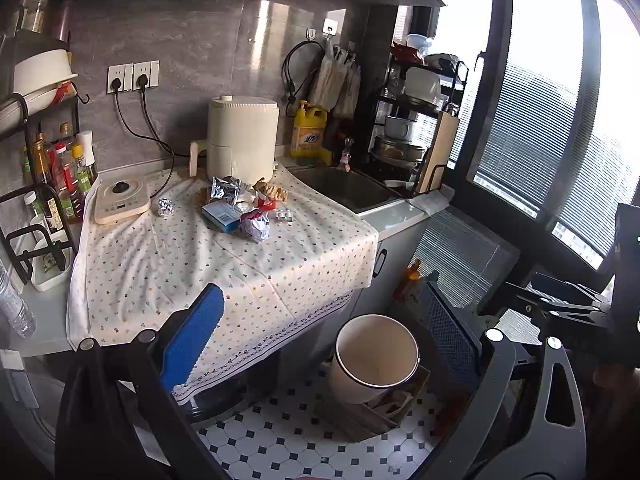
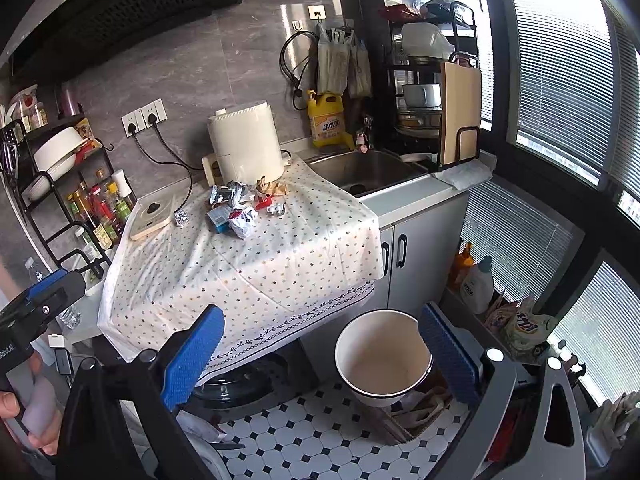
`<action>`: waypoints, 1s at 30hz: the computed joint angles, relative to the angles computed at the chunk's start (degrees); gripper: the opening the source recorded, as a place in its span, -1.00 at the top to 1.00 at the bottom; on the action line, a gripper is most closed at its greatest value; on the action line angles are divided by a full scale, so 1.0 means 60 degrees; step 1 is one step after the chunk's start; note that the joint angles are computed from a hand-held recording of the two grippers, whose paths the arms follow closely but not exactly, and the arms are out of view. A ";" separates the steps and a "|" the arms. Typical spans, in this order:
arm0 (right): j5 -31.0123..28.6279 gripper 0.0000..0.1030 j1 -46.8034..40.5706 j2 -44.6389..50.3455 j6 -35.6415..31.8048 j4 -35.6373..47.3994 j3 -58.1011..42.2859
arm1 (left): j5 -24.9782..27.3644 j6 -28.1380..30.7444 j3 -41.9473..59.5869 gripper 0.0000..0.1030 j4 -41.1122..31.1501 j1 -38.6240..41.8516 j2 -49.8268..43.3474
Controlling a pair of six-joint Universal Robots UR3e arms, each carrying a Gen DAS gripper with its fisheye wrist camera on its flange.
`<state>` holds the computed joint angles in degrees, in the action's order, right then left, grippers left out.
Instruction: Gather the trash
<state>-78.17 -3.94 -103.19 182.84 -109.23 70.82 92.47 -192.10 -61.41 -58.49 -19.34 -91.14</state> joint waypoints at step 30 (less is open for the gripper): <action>-0.1145 -0.85 0.1417 0.1912 0.1067 -0.0827 -0.0886 | -0.1649 0.0809 -0.0507 -0.88 -0.0257 0.1757 0.0237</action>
